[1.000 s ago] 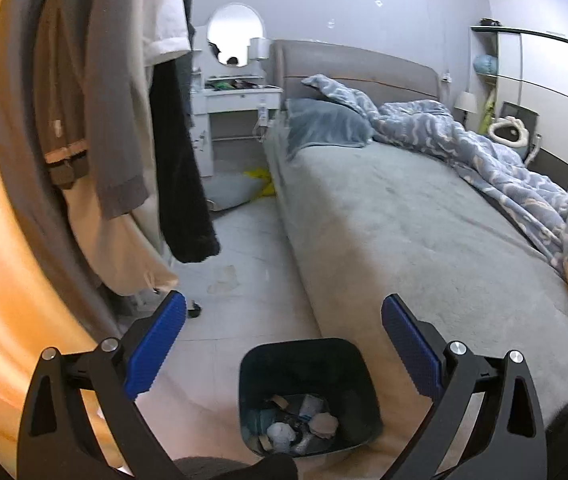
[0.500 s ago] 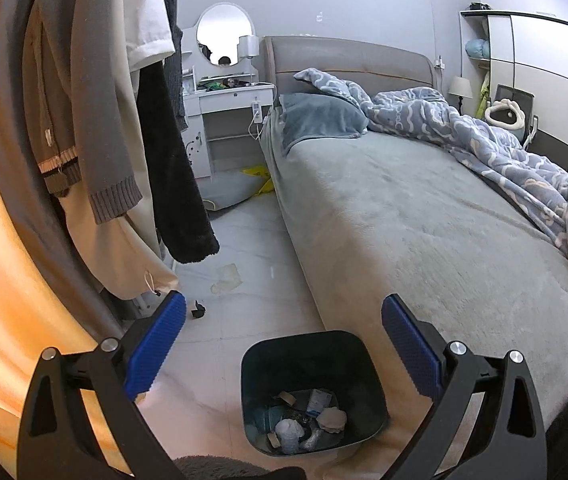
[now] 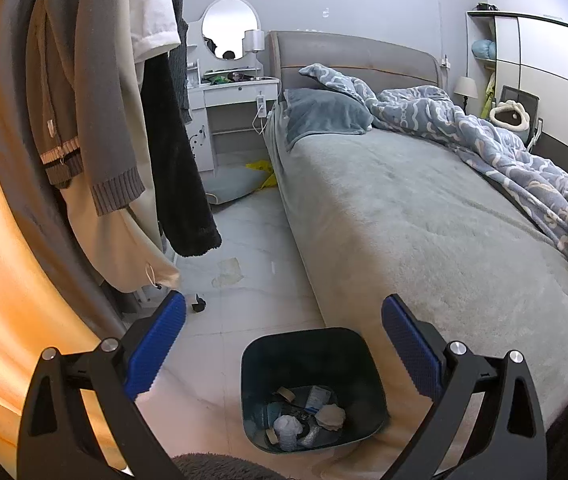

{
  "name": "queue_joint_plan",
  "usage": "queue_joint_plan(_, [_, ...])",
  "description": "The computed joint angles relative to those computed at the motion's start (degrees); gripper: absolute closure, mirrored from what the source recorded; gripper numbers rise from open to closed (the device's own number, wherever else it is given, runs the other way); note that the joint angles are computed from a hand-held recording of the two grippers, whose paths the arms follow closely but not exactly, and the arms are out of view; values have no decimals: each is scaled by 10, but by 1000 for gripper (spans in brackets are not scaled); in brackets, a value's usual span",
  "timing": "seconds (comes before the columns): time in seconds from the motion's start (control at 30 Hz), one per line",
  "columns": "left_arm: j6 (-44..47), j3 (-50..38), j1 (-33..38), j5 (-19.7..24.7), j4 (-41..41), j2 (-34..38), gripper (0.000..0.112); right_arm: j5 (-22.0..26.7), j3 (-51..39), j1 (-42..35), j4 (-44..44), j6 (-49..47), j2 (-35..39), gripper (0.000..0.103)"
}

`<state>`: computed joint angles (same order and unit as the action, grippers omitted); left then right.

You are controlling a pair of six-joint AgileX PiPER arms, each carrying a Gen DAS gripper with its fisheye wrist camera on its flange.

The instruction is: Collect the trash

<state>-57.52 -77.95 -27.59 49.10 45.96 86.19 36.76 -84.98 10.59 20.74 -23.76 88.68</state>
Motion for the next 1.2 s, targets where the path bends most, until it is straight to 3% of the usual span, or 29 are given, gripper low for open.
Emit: queue_joint_plan(1.2, [14, 9, 6, -9, -4, -4, 13, 0, 0, 0, 0, 2, 1, 3])
